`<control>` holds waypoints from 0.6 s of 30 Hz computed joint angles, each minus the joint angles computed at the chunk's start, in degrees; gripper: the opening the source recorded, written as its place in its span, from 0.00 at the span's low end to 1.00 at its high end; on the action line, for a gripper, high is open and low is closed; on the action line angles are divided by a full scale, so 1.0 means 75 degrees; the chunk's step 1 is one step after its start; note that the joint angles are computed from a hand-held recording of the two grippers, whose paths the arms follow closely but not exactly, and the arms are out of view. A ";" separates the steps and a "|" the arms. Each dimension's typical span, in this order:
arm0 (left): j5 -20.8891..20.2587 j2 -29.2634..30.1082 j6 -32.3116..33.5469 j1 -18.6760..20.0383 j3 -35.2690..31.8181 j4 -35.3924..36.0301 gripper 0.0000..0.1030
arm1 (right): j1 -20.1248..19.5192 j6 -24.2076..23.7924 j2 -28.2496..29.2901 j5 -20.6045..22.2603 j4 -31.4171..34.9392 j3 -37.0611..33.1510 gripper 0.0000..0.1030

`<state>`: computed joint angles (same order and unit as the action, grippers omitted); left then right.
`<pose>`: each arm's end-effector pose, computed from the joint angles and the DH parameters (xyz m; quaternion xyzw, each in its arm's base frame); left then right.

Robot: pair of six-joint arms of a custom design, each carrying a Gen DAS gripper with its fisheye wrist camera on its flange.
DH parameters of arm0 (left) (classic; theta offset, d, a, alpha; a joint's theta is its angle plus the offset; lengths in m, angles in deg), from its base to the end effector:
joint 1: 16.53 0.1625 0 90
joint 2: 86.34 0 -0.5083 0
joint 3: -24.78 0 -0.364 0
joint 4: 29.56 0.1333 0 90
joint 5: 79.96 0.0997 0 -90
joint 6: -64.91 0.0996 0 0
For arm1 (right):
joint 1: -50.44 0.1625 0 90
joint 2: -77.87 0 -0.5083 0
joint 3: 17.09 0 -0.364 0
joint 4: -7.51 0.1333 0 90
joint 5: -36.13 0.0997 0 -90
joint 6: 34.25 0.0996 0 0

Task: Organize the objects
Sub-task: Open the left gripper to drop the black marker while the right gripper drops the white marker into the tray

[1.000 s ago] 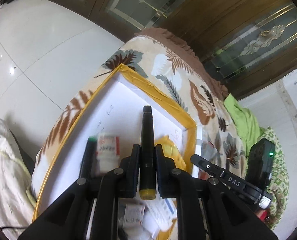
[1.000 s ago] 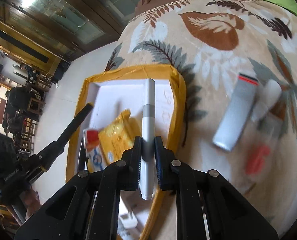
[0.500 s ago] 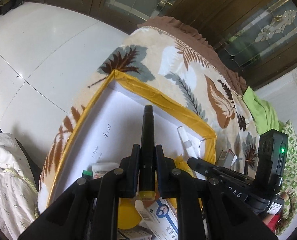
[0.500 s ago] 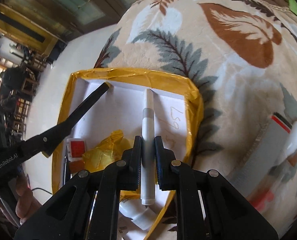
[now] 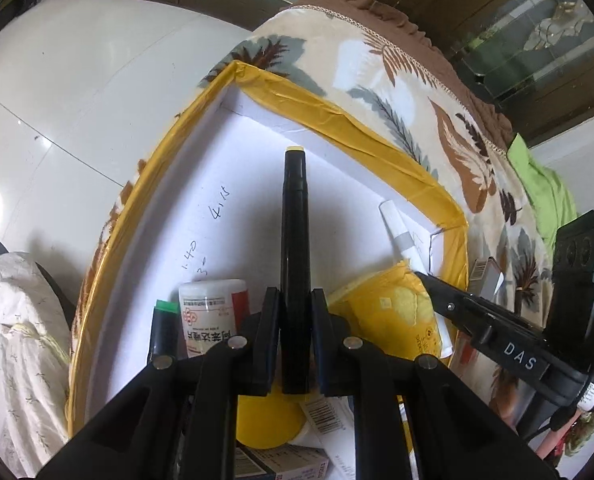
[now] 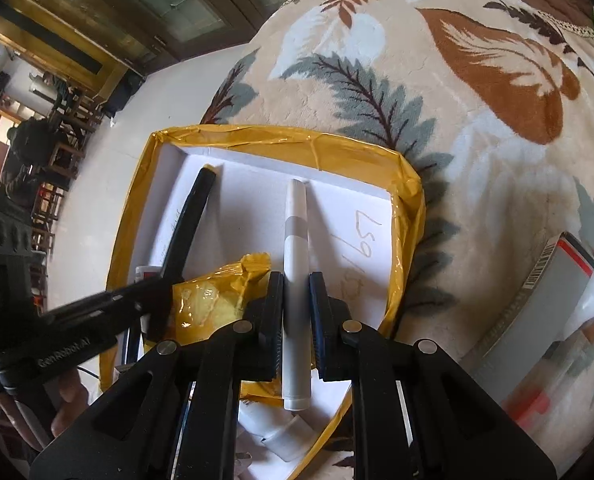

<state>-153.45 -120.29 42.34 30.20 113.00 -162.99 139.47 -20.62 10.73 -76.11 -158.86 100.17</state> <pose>-0.3719 -0.6308 0.0383 0.1903 0.9667 0.0008 0.1708 0.0861 -0.5626 0.3130 -0.1649 -0.9423 0.2422 0.1621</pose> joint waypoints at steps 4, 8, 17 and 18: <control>-0.0467 -0.0172 -0.0022 0.0124 0.0223 -0.0423 0.20 | -0.0091 -0.0162 -0.0073 0.0320 -0.0221 0.0117 0.13; -0.0536 -0.0487 0.0065 0.0045 0.0752 -0.1228 0.55 | -0.0136 -0.0435 -0.0264 0.0667 -0.0813 0.0404 0.30; -0.0555 -0.1029 -0.0115 -0.0739 0.1919 -0.2808 0.55 | -0.0004 -0.0734 -0.1195 0.1447 -0.1598 0.1253 0.50; -0.0542 -0.0999 -0.0060 -0.0859 0.1945 -0.2821 0.55 | 0.0026 -0.0763 -0.1349 0.1333 -0.1662 0.1410 0.50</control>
<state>-157.51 -127.78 41.89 23.76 127.59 -184.14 139.66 -26.35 0.62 -66.11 -171.33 110.75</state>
